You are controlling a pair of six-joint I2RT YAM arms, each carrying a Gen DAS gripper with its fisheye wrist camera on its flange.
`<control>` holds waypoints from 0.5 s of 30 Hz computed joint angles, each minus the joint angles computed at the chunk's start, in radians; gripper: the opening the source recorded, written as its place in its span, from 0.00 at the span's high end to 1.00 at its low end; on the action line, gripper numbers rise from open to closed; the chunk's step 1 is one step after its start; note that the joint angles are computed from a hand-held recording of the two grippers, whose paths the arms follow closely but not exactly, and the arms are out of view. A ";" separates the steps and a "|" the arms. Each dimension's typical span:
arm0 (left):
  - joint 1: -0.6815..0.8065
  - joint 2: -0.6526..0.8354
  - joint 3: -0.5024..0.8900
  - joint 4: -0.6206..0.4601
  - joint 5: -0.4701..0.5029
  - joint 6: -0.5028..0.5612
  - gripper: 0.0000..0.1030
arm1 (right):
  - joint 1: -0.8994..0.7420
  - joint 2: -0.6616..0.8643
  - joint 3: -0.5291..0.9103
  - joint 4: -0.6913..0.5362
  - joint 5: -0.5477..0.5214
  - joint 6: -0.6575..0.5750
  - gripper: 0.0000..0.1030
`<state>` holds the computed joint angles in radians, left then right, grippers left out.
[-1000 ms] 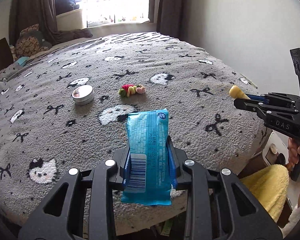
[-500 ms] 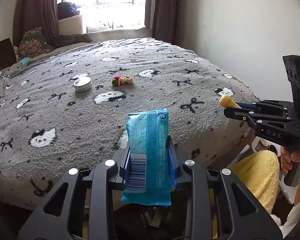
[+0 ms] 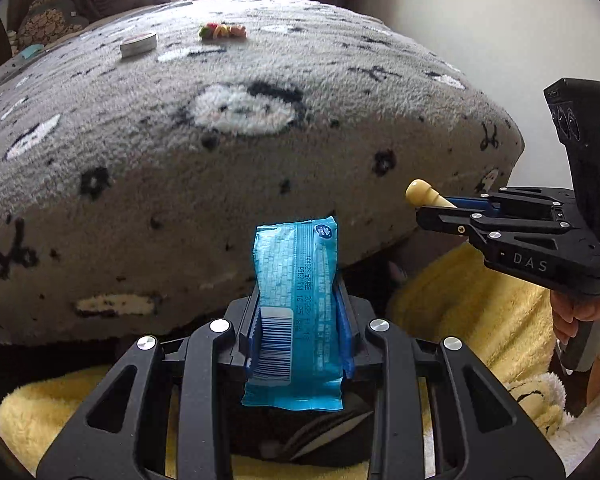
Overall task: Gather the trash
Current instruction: 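Carry the wipe pack and yellow tube down over the bin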
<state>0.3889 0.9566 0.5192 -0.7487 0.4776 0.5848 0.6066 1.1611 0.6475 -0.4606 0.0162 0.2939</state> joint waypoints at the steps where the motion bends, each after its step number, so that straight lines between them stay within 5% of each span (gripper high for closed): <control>1: 0.003 0.021 -0.017 0.018 -0.009 0.003 0.72 | 0.006 0.018 -0.012 0.014 -0.007 0.009 0.82; 15: -0.043 0.392 -0.146 0.313 -0.135 0.006 0.72 | 0.014 0.263 -0.080 0.170 -0.098 0.058 0.82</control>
<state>0.3456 1.3491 0.3728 -0.4356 0.3431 0.5905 0.6208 1.4237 0.5677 -0.2909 -0.0820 0.3517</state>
